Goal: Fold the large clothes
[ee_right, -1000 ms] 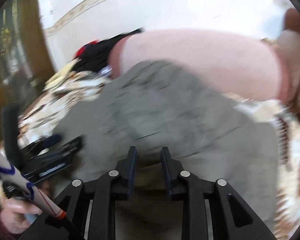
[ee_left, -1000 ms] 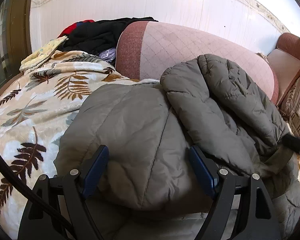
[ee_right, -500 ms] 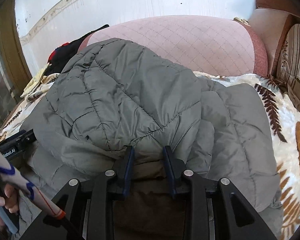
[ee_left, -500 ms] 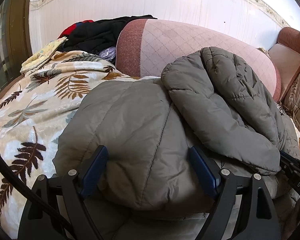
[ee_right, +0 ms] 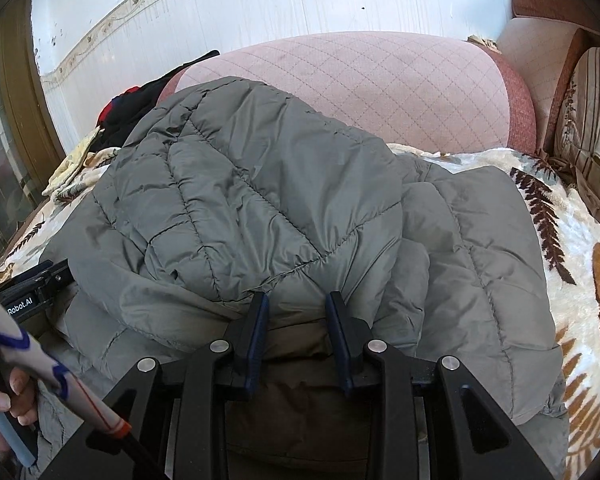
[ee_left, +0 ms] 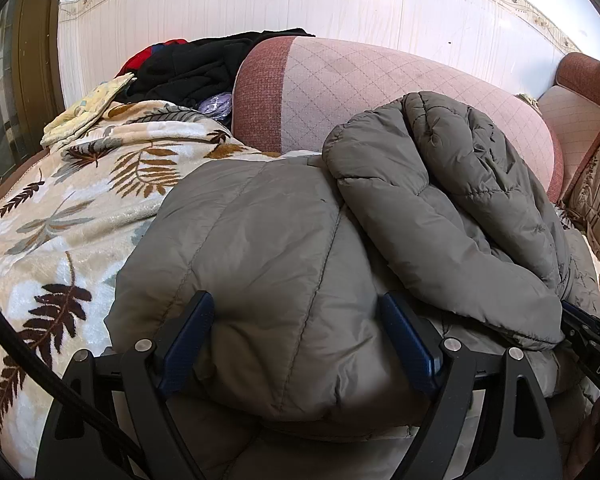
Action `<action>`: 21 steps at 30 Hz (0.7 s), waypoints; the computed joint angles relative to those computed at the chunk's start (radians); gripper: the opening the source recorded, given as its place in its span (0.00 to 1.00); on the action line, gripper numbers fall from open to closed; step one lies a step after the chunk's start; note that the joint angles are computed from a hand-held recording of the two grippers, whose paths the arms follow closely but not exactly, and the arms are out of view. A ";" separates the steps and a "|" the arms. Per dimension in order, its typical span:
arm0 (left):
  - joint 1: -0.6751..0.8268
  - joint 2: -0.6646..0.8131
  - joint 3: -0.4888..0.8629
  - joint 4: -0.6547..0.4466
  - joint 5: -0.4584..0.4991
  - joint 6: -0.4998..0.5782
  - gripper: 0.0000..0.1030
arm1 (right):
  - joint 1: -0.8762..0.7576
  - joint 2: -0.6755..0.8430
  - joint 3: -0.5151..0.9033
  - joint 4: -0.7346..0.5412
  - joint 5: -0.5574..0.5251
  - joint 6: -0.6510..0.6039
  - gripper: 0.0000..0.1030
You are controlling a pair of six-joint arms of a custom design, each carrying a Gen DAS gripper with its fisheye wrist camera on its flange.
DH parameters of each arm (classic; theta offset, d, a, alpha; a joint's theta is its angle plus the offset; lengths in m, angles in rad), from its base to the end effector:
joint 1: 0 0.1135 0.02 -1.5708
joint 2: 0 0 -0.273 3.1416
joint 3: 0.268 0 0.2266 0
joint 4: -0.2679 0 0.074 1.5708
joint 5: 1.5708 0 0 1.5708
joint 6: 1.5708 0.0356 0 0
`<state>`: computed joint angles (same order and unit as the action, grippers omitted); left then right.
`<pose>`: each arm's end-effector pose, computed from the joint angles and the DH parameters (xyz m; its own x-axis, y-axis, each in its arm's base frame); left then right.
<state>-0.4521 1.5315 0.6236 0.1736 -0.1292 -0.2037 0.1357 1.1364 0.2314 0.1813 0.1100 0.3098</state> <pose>0.2468 -0.1148 0.1778 -0.6604 0.0977 -0.7445 0.2181 0.9737 -0.0656 0.1682 0.0190 0.1539 -0.6409 0.2183 -0.7359 0.1496 0.9758 0.1593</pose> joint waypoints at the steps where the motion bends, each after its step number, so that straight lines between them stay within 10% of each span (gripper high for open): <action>1: 0.000 0.001 0.000 0.000 0.000 0.000 0.83 | 0.005 0.001 0.002 -0.002 0.004 0.002 0.32; 11: 0.000 0.000 0.001 -0.003 0.000 0.001 0.83 | 0.061 0.007 0.020 -0.032 0.084 0.008 0.32; 21: -0.016 -0.040 -0.001 -0.040 -0.016 -0.006 0.83 | 0.493 -0.011 0.181 -0.434 0.574 0.210 0.49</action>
